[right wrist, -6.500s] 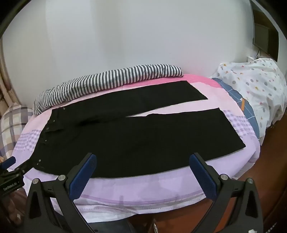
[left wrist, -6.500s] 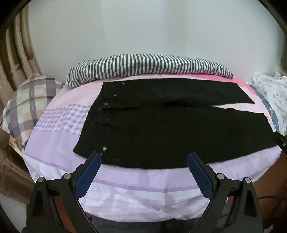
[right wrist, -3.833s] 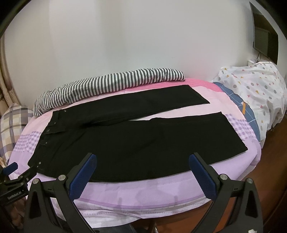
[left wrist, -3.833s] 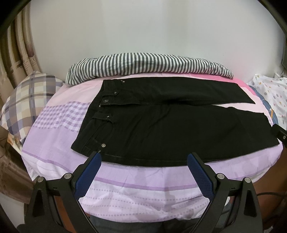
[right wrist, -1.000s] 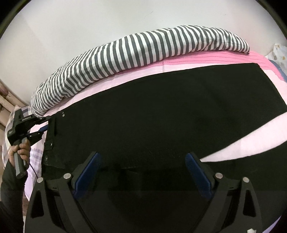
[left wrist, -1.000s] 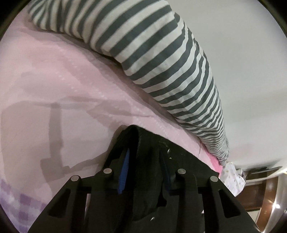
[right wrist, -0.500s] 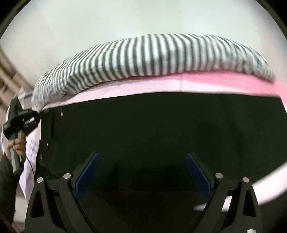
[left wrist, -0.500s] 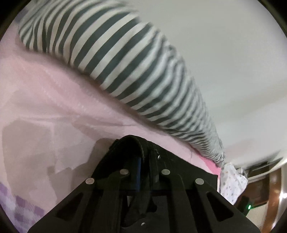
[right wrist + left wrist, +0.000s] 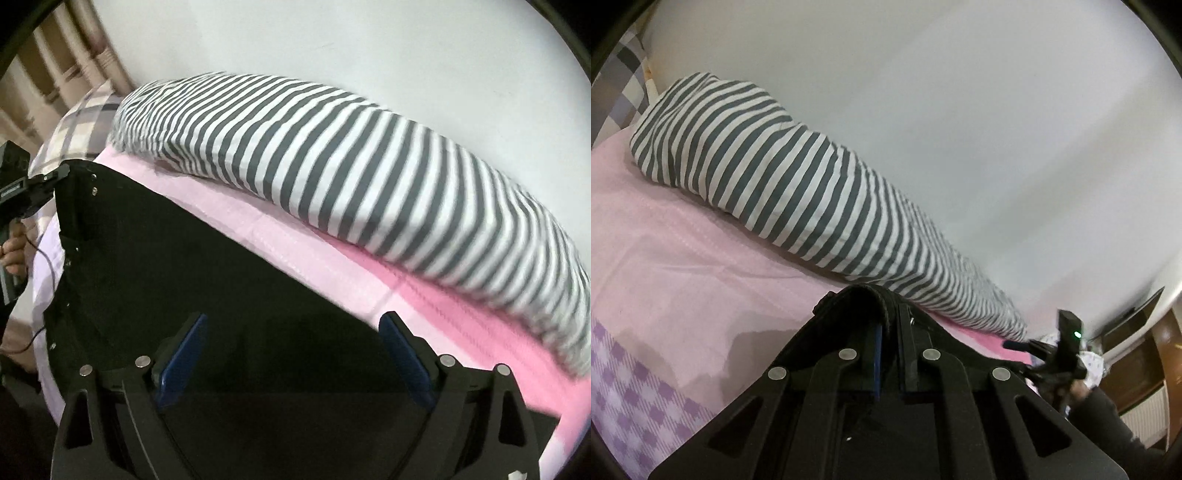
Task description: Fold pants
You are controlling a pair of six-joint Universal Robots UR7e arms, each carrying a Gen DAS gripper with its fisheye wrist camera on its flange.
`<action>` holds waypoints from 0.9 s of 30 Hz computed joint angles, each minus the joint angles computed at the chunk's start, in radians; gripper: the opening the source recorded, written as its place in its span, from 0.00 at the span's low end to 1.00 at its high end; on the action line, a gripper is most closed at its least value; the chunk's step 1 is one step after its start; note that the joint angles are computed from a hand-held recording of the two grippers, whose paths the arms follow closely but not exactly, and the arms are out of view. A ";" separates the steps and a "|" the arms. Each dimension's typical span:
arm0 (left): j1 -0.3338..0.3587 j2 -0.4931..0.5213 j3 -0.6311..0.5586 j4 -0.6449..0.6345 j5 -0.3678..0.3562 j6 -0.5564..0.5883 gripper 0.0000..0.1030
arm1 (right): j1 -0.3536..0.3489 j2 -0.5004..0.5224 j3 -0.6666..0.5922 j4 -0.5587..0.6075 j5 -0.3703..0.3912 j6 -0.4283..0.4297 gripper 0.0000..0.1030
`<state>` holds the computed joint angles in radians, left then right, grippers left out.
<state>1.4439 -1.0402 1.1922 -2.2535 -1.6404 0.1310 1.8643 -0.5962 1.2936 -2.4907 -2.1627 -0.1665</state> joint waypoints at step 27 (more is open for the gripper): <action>-0.016 -0.062 0.079 -0.079 0.064 -0.007 0.06 | -0.120 0.130 -0.403 0.724 0.215 -0.104 0.35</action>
<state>1.4276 -1.1020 1.2710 -2.3326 -1.5761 0.1239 1.7443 -0.4664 0.8904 -1.7665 -1.9480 -0.2708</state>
